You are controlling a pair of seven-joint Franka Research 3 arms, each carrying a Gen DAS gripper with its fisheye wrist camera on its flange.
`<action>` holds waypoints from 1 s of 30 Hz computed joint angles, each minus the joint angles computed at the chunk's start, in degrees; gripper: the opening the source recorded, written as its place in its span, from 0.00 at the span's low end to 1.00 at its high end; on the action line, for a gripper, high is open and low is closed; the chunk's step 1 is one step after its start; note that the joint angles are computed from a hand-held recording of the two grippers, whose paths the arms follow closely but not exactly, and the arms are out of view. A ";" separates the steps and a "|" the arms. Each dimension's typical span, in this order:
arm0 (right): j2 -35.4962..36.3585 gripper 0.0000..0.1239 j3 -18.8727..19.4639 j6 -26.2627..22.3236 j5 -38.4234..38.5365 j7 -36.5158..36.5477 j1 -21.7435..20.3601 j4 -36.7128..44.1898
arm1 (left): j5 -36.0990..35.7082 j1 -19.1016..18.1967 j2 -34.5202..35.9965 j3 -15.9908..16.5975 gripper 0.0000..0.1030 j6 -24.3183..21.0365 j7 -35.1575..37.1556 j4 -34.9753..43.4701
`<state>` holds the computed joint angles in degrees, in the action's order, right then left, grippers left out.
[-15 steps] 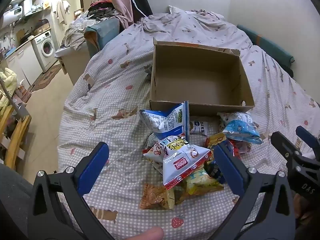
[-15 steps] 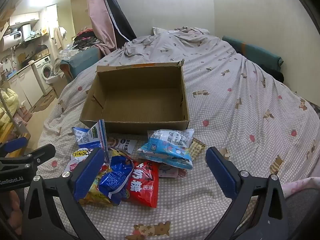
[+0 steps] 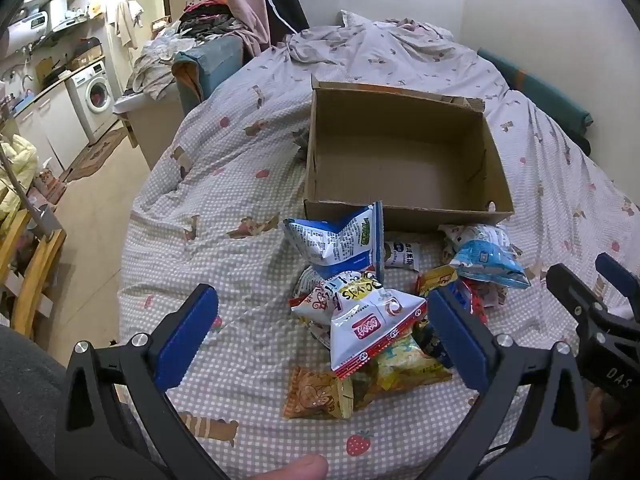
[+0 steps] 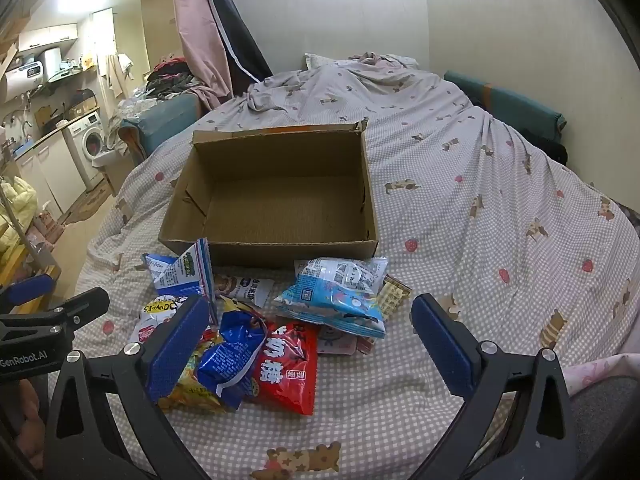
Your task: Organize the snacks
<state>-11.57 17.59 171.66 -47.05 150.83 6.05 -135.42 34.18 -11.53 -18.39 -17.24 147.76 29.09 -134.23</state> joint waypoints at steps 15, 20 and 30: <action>-0.01 0.83 -0.37 -0.55 0.00 -0.21 0.50 0.09 | 0.15 0.12 0.06 0.12 1.00 -0.21 -0.22 -0.07; 0.08 0.83 -0.49 -0.52 -0.03 -0.30 0.51 0.11 | 0.08 0.07 0.11 0.14 1.00 -0.39 -0.12 0.06; 0.14 0.83 -0.50 -0.33 -0.16 -0.15 0.52 0.10 | -0.19 -0.04 0.07 0.25 1.00 -0.42 0.22 0.05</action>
